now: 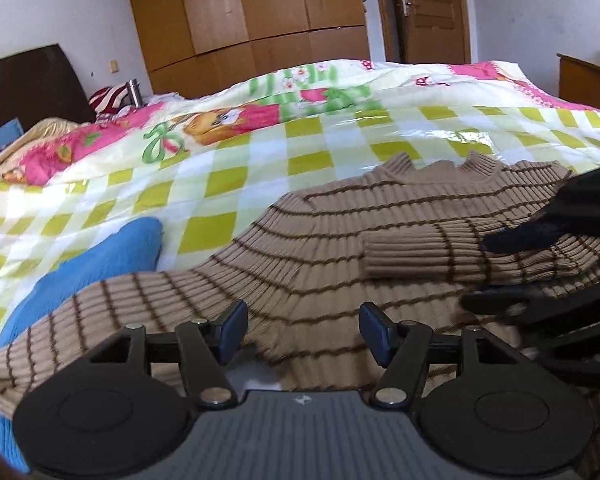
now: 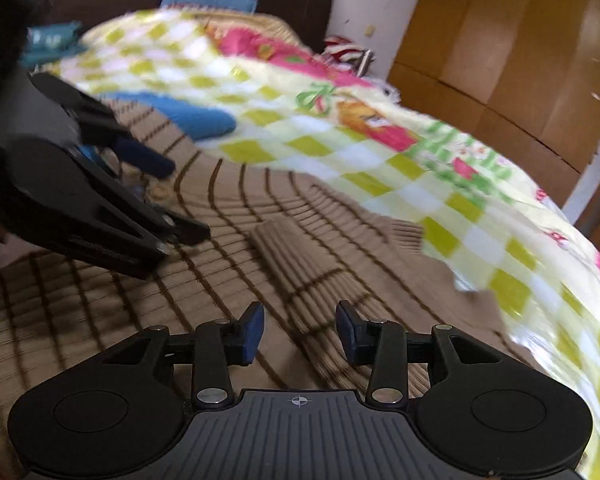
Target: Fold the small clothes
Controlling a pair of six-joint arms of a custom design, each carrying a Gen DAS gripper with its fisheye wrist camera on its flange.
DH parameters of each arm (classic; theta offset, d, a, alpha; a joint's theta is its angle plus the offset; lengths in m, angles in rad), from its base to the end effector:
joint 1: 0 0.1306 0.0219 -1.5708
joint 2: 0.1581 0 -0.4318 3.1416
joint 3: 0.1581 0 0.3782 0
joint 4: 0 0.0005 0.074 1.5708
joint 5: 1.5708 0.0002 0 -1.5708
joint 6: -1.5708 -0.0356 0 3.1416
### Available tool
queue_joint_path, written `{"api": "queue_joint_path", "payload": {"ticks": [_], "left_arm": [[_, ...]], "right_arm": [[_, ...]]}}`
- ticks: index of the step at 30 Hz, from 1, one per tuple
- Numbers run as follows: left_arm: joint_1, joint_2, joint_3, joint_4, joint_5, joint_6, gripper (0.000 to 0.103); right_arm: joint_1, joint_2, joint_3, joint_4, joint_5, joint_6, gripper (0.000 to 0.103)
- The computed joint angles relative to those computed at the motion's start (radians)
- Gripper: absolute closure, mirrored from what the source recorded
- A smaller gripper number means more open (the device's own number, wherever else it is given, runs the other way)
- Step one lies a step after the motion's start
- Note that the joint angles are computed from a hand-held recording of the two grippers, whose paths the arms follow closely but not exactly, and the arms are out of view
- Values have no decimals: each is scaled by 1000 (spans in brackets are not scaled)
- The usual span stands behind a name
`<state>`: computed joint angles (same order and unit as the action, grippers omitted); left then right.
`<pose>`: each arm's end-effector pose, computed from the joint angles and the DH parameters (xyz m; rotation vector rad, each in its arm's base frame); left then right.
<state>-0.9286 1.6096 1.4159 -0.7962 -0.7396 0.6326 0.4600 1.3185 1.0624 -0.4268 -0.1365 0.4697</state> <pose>0.3377 -0.4122 0.3973 0.0732 2.2392 0.1448 0.3850 0.1956 0.3956 -1.0736 1.9777 0.1485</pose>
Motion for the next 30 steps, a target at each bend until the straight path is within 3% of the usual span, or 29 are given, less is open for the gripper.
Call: {"api": "queue_joint_path", "payload": {"ticks": [2,4,5,7,10,14,16,18,20,23,30], "left_arm": [[0,-13,-15,-2,7,12,28],[0,-27,-30,1,13,15,28],[-1,-35,-38,4,13,17,28],[-2,-49,-50,8,14,20,28],[2,-75,-69,23,20,31,28],[15,-114,-89,47,31,60,27],[24,-131,-96,67,40,70,27],[31,-140,-100,98,43,64,24],[34,-129,-87,115,41,43,23],[29,-105,-64,155,62,-21,23],[28,-42,-23,143,140,-89,23]], "right_arm": [[15,41,25,-10,24,-17,68],[16,70,59,-34,42,-90,70],[7,80,75,-54,30,-147,81],[-8,97,113,-104,30,-223,89],[-57,90,159,-176,-66,-348,101],[-91,30,154,-139,-180,-463,101],[-86,6,132,-109,-212,-475,101],[-61,16,124,-130,-234,-450,99],[-19,46,119,-210,-194,-361,91],[2,46,85,-220,-168,-306,91],[-114,-15,126,-310,-286,-295,83]]}}
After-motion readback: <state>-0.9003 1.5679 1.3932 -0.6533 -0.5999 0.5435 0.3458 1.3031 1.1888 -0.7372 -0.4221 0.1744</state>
